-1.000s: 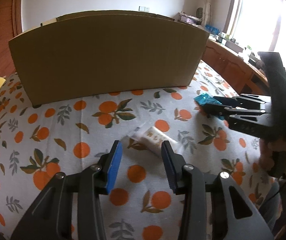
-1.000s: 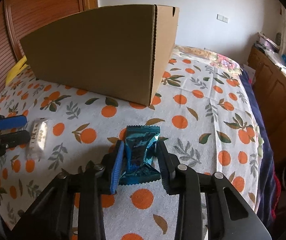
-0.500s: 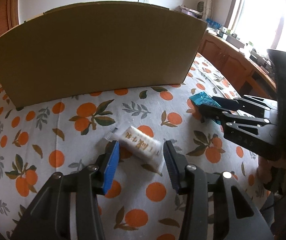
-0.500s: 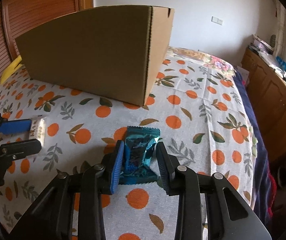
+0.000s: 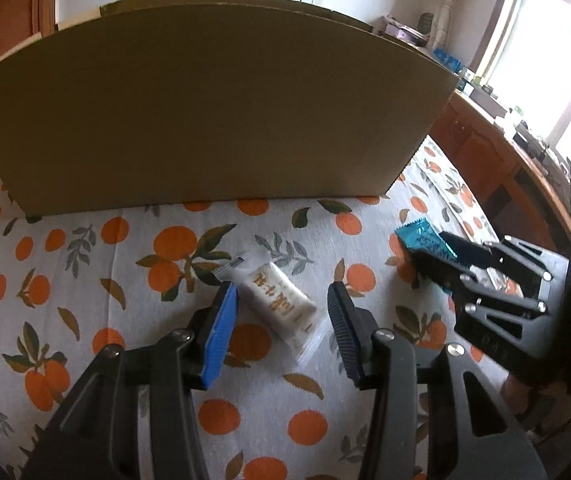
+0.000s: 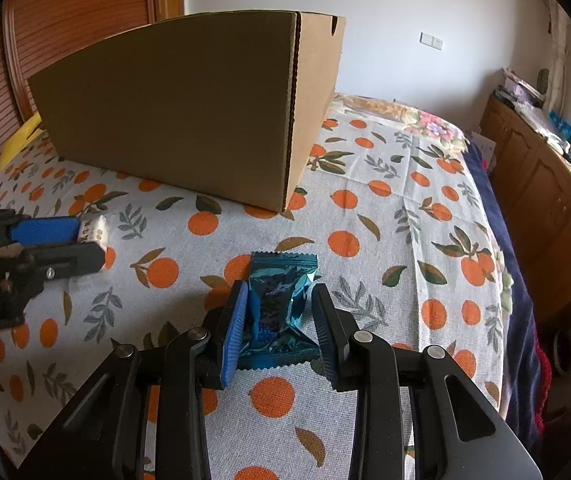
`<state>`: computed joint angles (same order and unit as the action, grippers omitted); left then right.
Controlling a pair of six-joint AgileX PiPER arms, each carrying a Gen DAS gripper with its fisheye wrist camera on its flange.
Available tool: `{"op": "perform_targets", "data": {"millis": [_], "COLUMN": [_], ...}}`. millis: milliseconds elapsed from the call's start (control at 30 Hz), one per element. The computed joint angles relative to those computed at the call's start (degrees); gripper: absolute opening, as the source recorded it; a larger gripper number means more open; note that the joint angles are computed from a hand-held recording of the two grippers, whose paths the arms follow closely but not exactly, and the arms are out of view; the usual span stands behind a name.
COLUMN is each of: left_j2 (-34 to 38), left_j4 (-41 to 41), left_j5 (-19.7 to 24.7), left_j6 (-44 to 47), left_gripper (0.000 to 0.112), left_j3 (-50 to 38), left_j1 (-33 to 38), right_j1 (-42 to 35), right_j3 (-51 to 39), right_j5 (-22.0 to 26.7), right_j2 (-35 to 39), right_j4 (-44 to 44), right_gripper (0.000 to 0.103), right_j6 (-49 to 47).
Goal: Organize snacks
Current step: 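Grasp the teal candy with the right tool while the left tool grasps the white packet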
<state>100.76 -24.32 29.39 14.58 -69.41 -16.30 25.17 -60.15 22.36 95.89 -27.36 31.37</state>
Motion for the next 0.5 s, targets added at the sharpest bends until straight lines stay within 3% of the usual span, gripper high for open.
{"op": "perform_targets", "data": {"millis": [167,300,367,500], "left_j2": [1.27,0.39,-0.22,-1.54], "left_j4": [6.68,11.65,11.31,5.09], "left_j5": [-0.64,-3.87,-5.21,-5.10], "left_j6": [-6.37,-9.21,-8.56,-2.67], "left_gripper": [0.047,0.046,0.032,0.022], "left_j3": [-1.71,0.42,1.58,3.38], "left_j1": [-1.64,-3.00,-2.84,-0.27], "right_j1": [0.29,0.27,0.27,0.25], "right_j3": [-0.08,-0.10,-0.10,-0.08], "right_j5": [0.31,0.32,0.32,0.27], "right_j2": [0.08,0.13,0.13,0.14], "right_j4": [-1.32,-1.54,-1.54,-1.47], "right_gripper": [0.032,0.032,0.032,0.032], "right_j6": [1.55,1.81,1.81,1.80]}}
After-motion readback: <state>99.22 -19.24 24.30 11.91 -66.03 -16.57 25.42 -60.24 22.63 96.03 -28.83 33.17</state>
